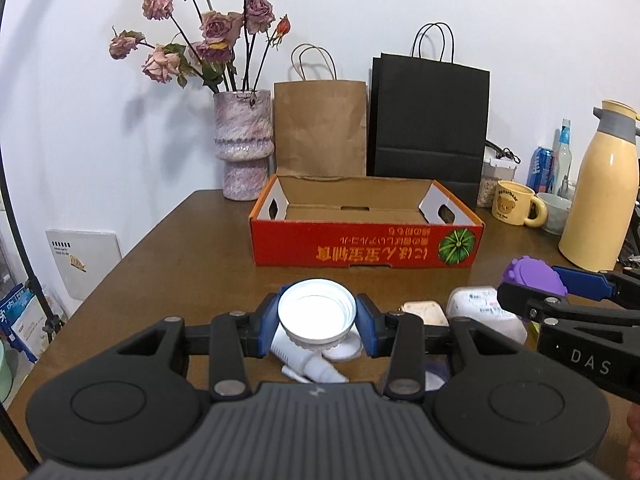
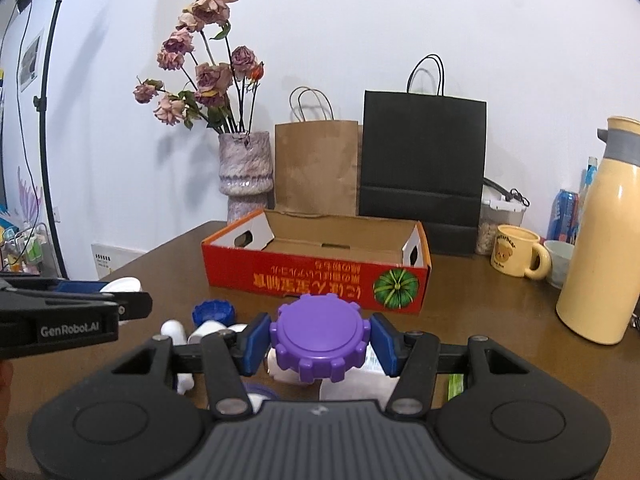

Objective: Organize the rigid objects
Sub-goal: 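Carry both held caps over the red cardboard box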

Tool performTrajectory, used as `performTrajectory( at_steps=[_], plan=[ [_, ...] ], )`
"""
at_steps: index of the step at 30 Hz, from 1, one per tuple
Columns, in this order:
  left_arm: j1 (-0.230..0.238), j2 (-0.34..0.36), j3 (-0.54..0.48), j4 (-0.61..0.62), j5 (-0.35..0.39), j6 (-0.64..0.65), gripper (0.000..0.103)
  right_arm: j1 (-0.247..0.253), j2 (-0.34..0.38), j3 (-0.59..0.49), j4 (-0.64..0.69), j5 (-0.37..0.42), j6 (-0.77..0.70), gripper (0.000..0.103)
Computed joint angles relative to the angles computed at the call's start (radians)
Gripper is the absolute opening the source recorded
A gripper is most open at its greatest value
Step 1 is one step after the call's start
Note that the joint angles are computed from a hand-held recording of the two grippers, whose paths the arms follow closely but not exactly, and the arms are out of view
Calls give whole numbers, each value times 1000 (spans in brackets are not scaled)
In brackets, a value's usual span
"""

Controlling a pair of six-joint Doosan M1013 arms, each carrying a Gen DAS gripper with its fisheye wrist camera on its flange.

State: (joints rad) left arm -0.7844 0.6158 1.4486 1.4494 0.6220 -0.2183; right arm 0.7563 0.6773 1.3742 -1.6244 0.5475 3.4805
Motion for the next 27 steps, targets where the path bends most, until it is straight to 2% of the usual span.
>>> performTrajectory(
  at_steps=[27],
  plan=[
    [53, 107, -231, -108, -16, 163, 42, -78, 81, -187, 139, -56, -188, 53]
  ],
)
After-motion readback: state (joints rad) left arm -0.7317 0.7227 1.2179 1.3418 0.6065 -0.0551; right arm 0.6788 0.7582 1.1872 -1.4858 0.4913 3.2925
